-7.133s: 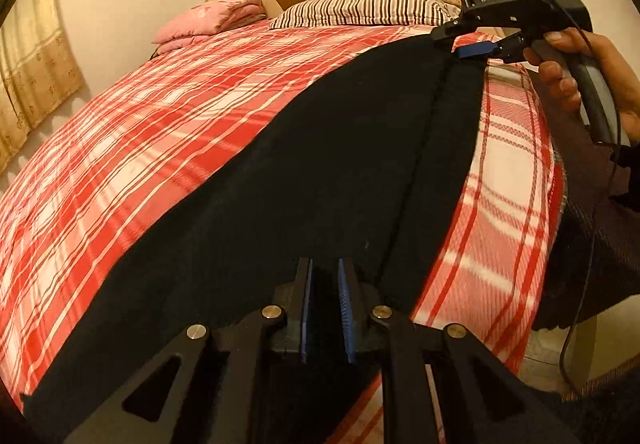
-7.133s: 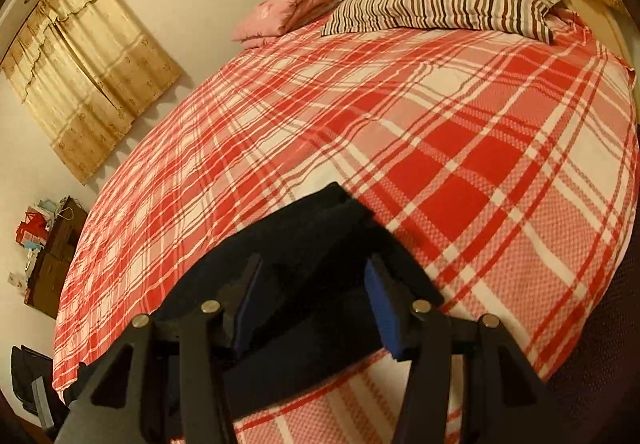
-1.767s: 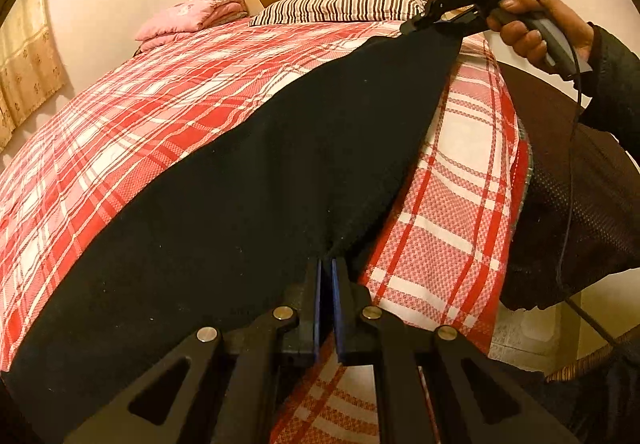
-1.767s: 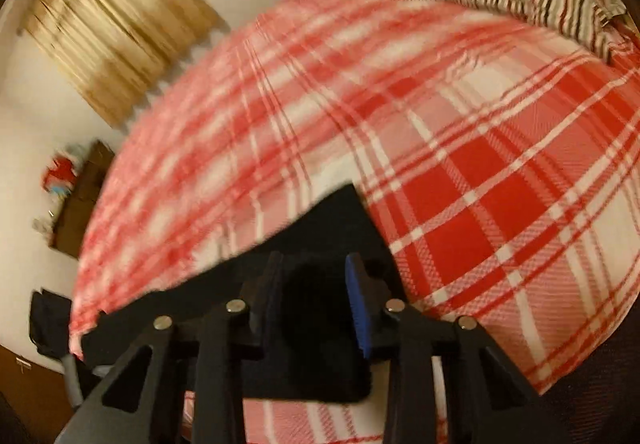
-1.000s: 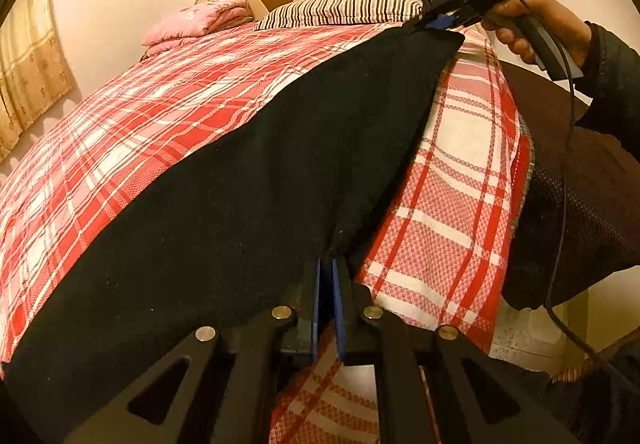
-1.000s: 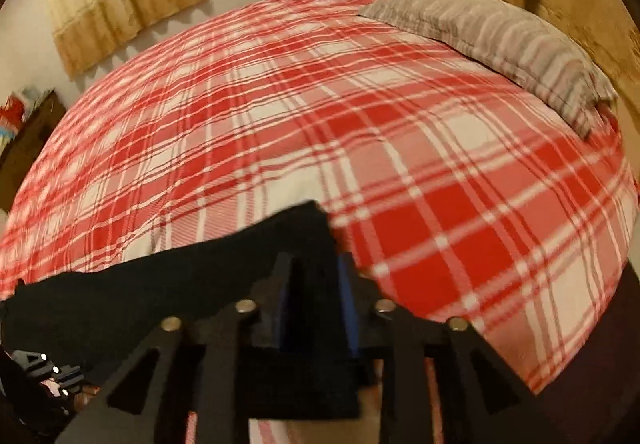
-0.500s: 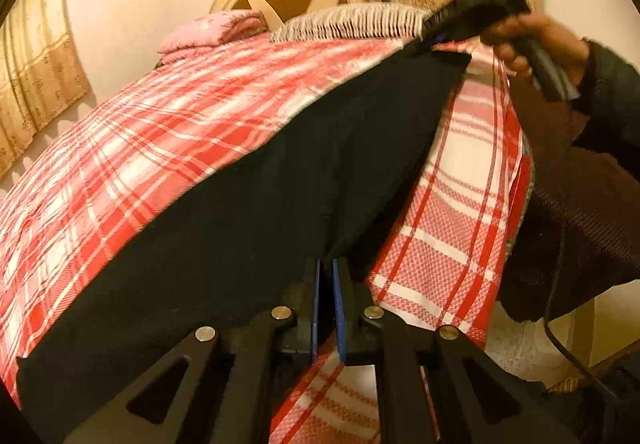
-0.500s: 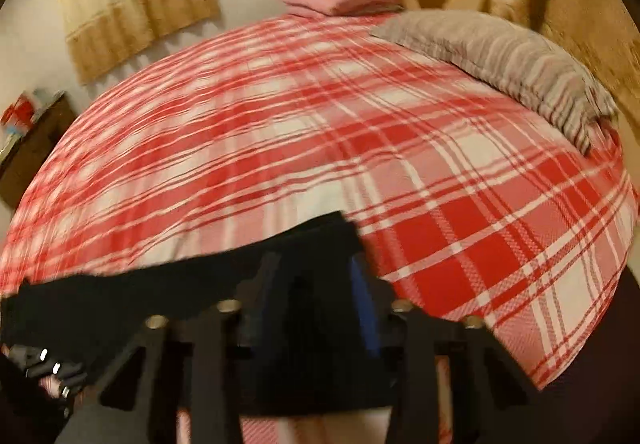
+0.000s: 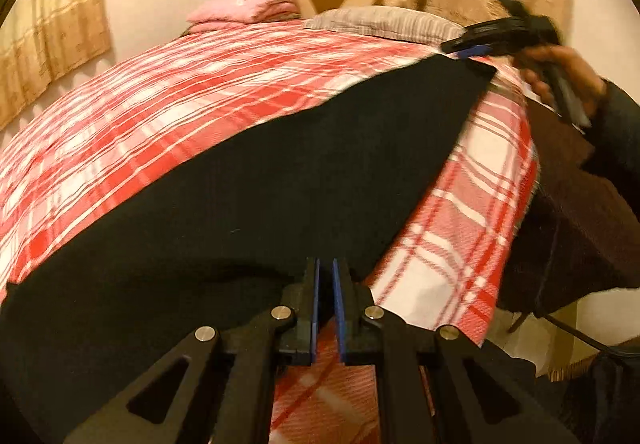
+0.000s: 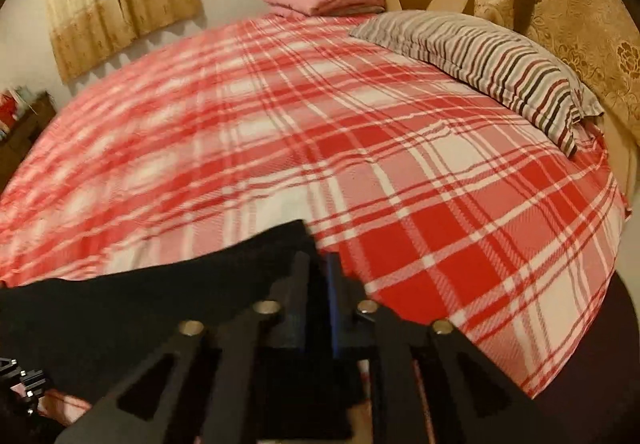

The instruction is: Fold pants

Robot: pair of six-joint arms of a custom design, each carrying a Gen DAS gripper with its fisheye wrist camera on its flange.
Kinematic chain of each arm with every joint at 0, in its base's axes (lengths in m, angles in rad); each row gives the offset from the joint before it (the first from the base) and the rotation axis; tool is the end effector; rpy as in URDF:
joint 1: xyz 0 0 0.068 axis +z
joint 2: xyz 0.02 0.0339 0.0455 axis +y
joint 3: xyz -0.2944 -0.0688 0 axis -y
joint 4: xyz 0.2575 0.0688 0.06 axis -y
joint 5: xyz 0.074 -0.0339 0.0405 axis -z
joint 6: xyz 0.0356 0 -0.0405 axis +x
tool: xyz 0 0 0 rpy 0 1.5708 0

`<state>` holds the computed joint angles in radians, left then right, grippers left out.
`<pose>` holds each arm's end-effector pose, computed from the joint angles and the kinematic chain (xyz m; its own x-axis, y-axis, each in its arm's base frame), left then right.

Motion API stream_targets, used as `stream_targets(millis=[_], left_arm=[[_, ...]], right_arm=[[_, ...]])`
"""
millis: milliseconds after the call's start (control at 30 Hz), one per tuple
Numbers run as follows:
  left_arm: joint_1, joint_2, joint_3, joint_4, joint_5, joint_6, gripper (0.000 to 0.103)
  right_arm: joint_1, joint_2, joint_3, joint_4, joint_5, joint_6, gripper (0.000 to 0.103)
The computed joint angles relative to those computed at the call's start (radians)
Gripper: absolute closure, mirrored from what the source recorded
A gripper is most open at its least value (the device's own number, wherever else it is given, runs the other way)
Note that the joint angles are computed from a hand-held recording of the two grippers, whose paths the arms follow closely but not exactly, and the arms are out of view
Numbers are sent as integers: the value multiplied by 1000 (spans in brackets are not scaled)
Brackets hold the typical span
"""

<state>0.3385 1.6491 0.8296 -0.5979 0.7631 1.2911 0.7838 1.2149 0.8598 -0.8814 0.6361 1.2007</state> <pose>0.2703 0.0691 0.1612 -0.3923 0.5983 -0.6987 0.8572 0.5133 -0.0417 0.1661 0.1357 0.2592 -0.6427 0.4182 -0.6419 0.4683 0.8776 0.1029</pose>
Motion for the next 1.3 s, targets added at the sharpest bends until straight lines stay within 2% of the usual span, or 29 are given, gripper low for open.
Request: stream_targets(millis=[67, 133, 200, 300, 367, 467, 500, 633, 700, 900, 967, 1067, 1133, 1200, 1300], left_arm=[[13, 32, 25, 17, 1, -53, 96], [18, 70, 55, 20, -9, -100, 96], [22, 81, 56, 40, -10, -126, 96], [35, 84, 52, 38, -2, -117, 96], [36, 74, 38, 47, -2, -115, 96], [50, 77, 43, 29, 7, -92, 96], [56, 76, 45, 25, 11, -87, 96], [67, 82, 54, 10, 24, -78, 96], [68, 74, 39, 30, 24, -74, 96], [63, 65, 16, 61, 18, -80, 96], [60, 61, 11, 68, 15, -83, 96], [56, 54, 3, 79, 10, -91, 96], [49, 51, -3, 94, 4, -104, 96], [40, 46, -11, 114, -3, -119, 96], [27, 36, -25, 142, -20, -142, 96]], right_arm=[[94, 6, 38, 9, 36, 43, 34], [176, 55, 95, 34, 81, 38, 33], [228, 134, 157, 100, 72, -22, 33], [252, 266, 207, 287, -34, -155, 34], [251, 356, 229, 350, -100, -201, 34], [231, 471, 240, 391, -197, -186, 34], [237, 480, 232, 402, -177, -185, 34], [263, 405, 178, 434, -126, -159, 35], [271, 347, 147, 405, -77, -116, 35], [227, 136, 79, 117, 83, 97, 35], [186, 105, 72, 43, 105, 127, 37], [89, 41, 30, 27, 76, 99, 51], [6, 28, 5, 69, 20, 31, 56], [-32, 33, -5, 86, -14, -13, 66], [-76, 37, -30, 117, -55, -63, 70]])
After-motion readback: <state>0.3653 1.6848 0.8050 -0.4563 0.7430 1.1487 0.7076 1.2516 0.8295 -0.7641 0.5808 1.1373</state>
